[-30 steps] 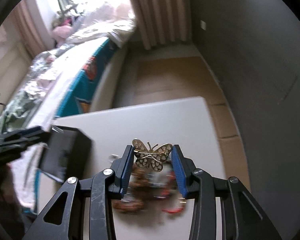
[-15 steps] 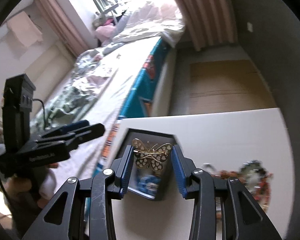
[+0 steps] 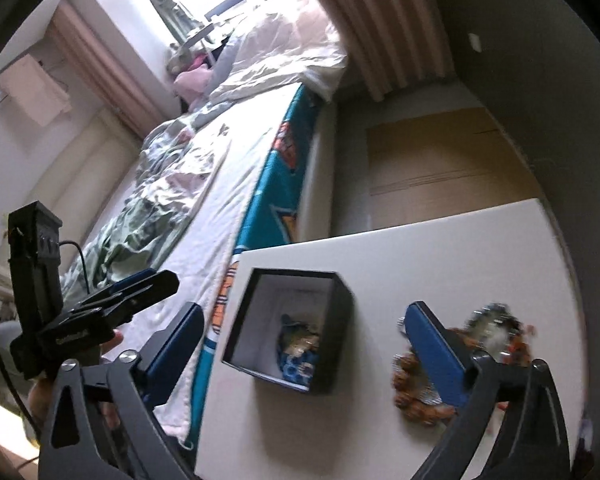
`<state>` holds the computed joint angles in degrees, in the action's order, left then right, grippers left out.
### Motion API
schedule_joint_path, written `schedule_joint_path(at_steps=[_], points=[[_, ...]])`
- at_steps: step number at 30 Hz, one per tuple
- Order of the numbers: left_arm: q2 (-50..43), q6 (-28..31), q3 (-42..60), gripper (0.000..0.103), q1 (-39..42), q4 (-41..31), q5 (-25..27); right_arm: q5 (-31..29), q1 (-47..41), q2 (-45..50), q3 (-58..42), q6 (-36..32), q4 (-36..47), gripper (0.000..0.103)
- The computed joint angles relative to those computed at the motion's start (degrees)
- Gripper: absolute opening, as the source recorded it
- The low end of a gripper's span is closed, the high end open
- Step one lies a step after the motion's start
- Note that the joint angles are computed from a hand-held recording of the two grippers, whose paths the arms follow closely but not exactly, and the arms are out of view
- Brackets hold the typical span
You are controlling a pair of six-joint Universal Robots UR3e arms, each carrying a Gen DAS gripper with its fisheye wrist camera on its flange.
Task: Organize jewelry
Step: 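Grasp the brown seed-bead bracelet with the left gripper while the right gripper grasps the red string bracelet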
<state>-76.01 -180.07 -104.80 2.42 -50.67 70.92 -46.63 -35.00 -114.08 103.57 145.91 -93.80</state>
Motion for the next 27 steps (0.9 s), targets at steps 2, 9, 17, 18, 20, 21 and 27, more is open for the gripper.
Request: schedule_joint_path(at_steps=[2,9,17,18,20,21,27], points=[[-0.84,-0.77,0.58,0.098,-2.07,0.67,0.42,0.21,-4.04,-2.08,-0.96,-3.72,5.0,0.103],[-4.83,-2.89,3.7,0.098,-10.43,2.92,2.7,-1.59,-16.41,-4.98,-4.08,-14.11,16.72,0.103],[-12.98,-5.56,9.33,0.098,-19.58,4.8,6.18,-1.74,-27.83,-5.25,-5.52,-23.57,25.94,0.103],[-13.8,-5.64,9.65,0.098,-20.35,5.36,5.9,-1.7,-28.78,-5.34,-5.55,-24.6,26.62,0.103],[-15.39,-5.65,10.76,0.093,-21.88,5.49,5.91,-1.79,-30.79,-4.89,-5.67,-26.84,27.34,0.103],[-16.96,-5.7,11.95,0.091,-23.28,5.36,6.27,-1.95,-31.49,-4.84,-5.63,-27.59,27.68,0.103],[-24.24,-7.35,17.05,0.069,-28.88,4.48,8.3,-2.73,-36.26,-3.43,-4.78,-32.31,27.66,0.102]])
